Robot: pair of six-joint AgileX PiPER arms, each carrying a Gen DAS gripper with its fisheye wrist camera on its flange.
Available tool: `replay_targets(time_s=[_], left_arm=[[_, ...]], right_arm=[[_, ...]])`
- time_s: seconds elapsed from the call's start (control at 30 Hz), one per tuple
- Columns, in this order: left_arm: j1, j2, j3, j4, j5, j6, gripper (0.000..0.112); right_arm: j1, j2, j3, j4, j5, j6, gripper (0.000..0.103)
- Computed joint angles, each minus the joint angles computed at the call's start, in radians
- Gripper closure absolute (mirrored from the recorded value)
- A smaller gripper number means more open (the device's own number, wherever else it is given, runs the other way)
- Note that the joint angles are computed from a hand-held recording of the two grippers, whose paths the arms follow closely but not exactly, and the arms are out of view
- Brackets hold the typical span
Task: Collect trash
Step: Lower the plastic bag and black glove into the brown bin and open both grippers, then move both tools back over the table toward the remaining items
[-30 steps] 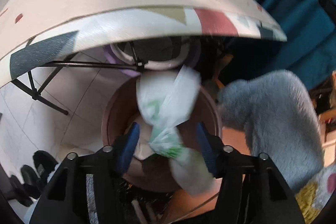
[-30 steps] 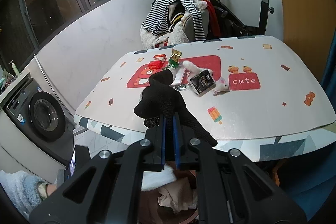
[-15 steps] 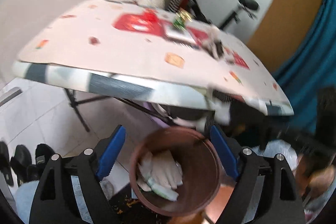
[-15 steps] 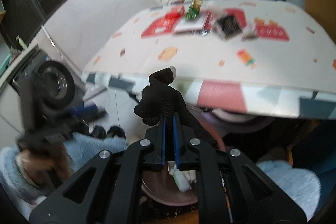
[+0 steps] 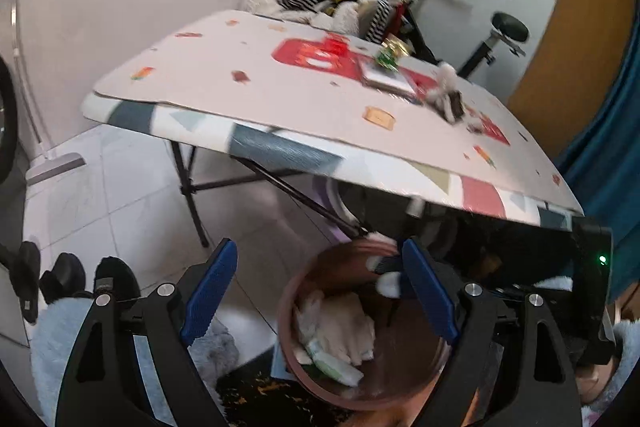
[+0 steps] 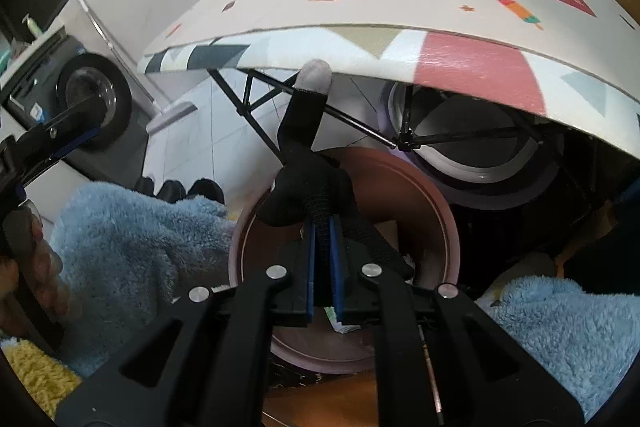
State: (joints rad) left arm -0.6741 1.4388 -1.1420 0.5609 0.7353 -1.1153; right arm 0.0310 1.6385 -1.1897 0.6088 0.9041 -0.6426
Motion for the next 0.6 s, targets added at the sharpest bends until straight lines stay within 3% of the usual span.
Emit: replay_targets(time_s=[0.33, 0.43, 0.53, 0.6], left_arm=[[-0.015, 0.003, 0.003, 0.025, 0.005, -0.026, 0.030], [-0.007, 0.001, 0.006, 0.018, 0.010, -0.030, 0.030], [-0.004, -0.002, 0.009, 0.020, 0.014, -0.035, 0.030], [-0.005, -0.001, 0.008, 0.020, 0.019, -0.038, 0.029]], right_arm=[[0.011, 0.028, -0.006, -0.060, -0.001, 0.067, 0.092], [0.019, 0.036, -0.011, -0.083, -0.005, 0.094, 0.088], [0.033, 0.038, -0.011, -0.113, -0.016, 0.122, 0.069], [0.036, 0.033, -0.006, -0.116, -0.025, 0.125, 0.040]])
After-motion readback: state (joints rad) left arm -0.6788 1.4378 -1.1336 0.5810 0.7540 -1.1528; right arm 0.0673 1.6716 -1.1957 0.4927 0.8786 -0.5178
